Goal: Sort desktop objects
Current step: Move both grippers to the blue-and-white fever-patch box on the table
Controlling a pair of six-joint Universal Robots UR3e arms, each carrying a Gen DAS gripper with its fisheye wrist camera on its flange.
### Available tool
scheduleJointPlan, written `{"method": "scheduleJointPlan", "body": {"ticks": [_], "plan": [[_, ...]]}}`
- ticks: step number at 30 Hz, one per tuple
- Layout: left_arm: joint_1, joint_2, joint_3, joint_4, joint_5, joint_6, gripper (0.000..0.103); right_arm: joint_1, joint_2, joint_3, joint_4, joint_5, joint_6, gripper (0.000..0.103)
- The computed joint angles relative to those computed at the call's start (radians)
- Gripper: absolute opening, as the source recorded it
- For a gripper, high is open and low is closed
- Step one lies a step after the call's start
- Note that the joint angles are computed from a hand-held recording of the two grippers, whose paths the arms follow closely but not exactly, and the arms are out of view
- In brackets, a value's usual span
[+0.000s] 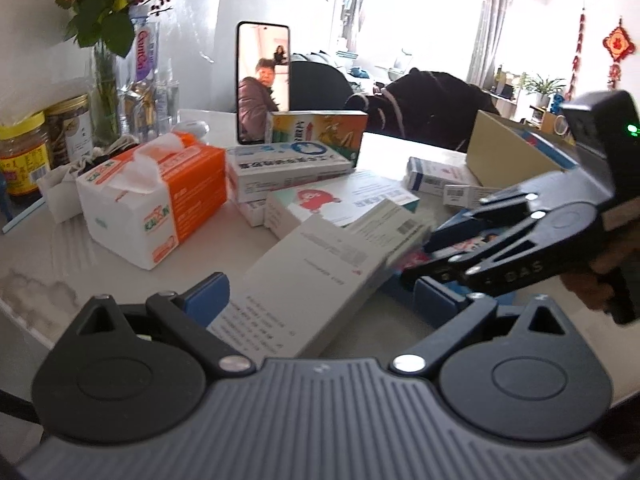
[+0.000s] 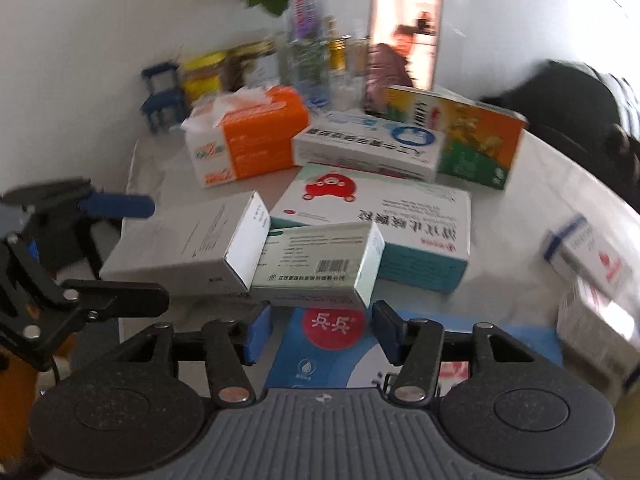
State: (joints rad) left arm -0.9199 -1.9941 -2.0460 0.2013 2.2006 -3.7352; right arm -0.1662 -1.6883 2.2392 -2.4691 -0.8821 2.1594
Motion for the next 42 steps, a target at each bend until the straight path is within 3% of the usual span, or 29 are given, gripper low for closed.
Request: {"method": "scheduleJointPlan", "body": {"ticks": [12, 42], "plan": [[0.012, -0.025, 0.026, 0.005, -0.035, -0.001, 0.100, 0.083, 0.146, -0.171, 0.065, -0.068, -0.096, 0.060], [0.026, -0.075, 0.086, 0.028, -0.082, 0.069, 0.101, -0.156, -0.141, -0.064, 0.499, -0.047, -0.460, 0.060]]}}
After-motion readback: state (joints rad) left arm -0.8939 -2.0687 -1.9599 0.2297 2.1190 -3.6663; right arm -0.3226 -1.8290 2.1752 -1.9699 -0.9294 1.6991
